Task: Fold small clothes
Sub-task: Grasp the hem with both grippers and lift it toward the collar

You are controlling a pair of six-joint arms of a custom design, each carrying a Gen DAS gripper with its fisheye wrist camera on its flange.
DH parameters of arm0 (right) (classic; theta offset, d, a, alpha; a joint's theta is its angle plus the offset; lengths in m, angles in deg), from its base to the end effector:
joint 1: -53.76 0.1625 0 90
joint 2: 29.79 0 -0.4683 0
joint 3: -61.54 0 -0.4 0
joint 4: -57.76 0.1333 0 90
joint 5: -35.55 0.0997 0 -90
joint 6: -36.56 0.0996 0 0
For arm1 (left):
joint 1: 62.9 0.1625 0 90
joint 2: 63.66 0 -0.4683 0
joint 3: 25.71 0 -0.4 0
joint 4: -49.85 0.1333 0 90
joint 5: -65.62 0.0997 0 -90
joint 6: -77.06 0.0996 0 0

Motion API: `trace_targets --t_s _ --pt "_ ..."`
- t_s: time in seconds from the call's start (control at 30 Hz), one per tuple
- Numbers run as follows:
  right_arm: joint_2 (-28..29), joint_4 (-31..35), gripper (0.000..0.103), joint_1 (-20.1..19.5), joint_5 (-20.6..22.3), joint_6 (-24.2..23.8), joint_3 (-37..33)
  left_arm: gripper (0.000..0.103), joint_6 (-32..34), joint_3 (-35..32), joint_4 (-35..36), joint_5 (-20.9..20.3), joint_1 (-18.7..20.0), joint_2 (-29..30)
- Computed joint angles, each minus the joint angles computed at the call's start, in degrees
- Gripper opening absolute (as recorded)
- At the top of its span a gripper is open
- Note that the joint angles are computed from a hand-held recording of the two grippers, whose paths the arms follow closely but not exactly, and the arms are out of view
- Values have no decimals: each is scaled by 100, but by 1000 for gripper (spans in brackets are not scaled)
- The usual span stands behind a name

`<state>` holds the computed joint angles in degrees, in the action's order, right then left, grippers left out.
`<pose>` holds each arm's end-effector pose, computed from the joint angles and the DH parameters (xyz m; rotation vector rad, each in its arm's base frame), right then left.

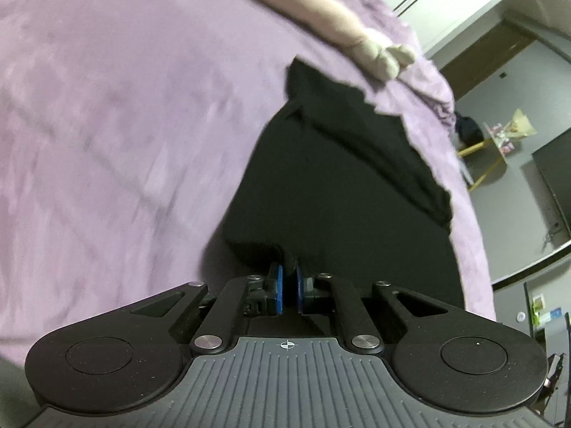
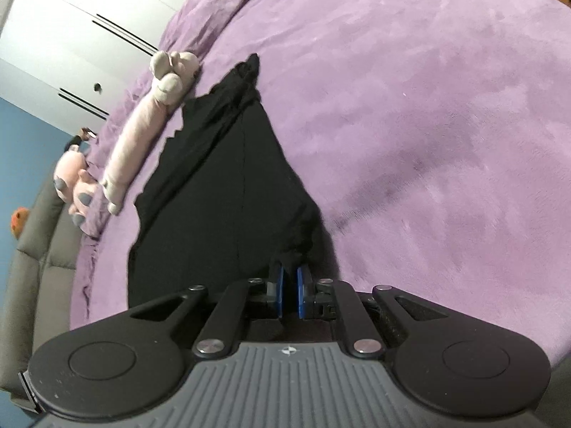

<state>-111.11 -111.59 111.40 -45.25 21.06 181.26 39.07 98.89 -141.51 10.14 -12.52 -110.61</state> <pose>-0.1544 -0.5224 0.3681 -0.3279 -2.7871 1.0489 -0.1915 -0.5289 0.0789 -0.1406 2.7597 -0.9879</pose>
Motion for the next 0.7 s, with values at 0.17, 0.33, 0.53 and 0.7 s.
trace_targets --t_s 0.17,0.33,0.53,0.7 --pt "272 -133 6 199 217 185 -389 9 445 -518 -235 -35 137 88" --pt "903 -392 6 596 21 506 -1096 9 878 -1378 -35 72 428 429" --pt "1805 -608 6 1047 -741 635 -2045 9 565 -2530 985 187 834 945" --pt "2314 -667 7 1248 -1340 347 -2536 9 437 -3116 1737 367 1011 1265"
